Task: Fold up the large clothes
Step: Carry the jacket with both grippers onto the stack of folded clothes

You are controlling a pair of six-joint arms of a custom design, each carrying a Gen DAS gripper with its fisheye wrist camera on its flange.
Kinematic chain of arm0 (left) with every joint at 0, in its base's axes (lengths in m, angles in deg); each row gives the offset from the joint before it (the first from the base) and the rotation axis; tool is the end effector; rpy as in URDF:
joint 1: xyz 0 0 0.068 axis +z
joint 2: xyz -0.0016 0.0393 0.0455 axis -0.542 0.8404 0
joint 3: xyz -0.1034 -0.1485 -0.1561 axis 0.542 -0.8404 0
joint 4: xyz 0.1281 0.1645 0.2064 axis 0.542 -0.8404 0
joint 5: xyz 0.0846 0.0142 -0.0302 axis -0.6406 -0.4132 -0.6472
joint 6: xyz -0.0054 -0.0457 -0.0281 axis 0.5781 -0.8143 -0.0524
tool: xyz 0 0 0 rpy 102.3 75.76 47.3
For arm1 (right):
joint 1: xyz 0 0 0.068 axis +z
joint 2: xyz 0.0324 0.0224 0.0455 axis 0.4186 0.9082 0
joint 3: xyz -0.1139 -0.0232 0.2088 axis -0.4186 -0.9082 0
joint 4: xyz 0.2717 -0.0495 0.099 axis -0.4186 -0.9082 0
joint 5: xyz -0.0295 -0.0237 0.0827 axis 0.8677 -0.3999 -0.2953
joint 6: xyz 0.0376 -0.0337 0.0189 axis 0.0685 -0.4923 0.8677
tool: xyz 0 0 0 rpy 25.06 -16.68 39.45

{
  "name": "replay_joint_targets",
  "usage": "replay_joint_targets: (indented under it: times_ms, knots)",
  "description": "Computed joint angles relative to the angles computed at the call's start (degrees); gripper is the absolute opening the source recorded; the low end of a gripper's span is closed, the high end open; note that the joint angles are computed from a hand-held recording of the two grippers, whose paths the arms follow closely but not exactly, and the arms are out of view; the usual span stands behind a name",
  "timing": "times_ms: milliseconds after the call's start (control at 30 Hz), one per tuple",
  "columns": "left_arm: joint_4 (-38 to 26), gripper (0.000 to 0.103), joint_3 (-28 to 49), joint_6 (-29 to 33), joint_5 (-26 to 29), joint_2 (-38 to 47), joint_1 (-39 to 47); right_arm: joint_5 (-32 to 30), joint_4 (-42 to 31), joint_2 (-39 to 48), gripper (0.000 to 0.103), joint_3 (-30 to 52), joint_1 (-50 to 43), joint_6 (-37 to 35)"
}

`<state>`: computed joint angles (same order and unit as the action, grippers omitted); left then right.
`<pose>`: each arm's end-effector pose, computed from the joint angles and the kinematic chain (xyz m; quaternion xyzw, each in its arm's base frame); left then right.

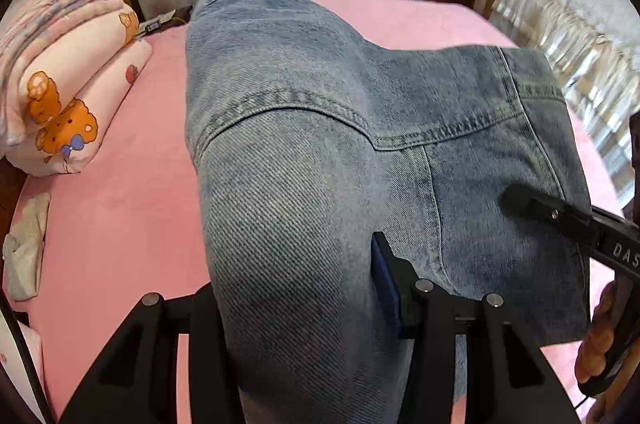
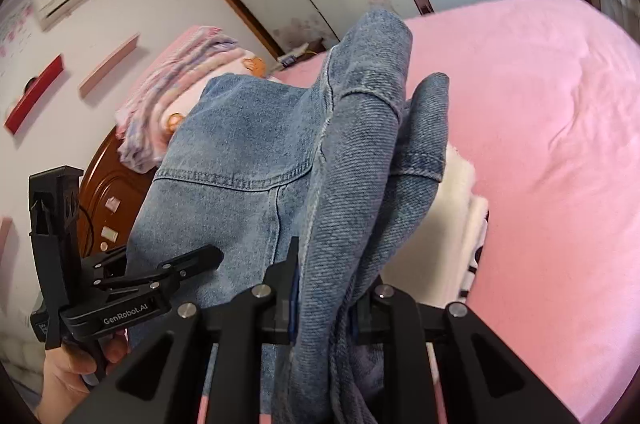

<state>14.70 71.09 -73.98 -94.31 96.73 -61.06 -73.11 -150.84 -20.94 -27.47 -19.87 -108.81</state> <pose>0.1829 -0.0924 0.3038 0.1311 0.9560 -0.0182 0.2618 0.1214 -0.0823 0.2458 0.0403 0.9105 0.2812 0.3005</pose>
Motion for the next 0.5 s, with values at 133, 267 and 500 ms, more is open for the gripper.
replay_joint_targets:
  times_ms: [133, 267, 500]
  knots:
    - [8.36, 0.061, -5.99, 3.98, 0.54, 5.47, 4.2, 5.49, 15.8, 2.12, 0.021, -9.75, 7.17, 10.15]
    - [14.84, 0.089, -11.16, 6.86, -1.67, 3.07, 5.71, 3.37, 22.17, 7.15, 0.027, -13.84, 3.16, 4.04]
    - [14.16, 0.089, -15.32, 7.59, -6.07, -7.34, 4.28, 10.06, 12.55, -4.22, 0.037, -11.96, 3.05, -1.97]
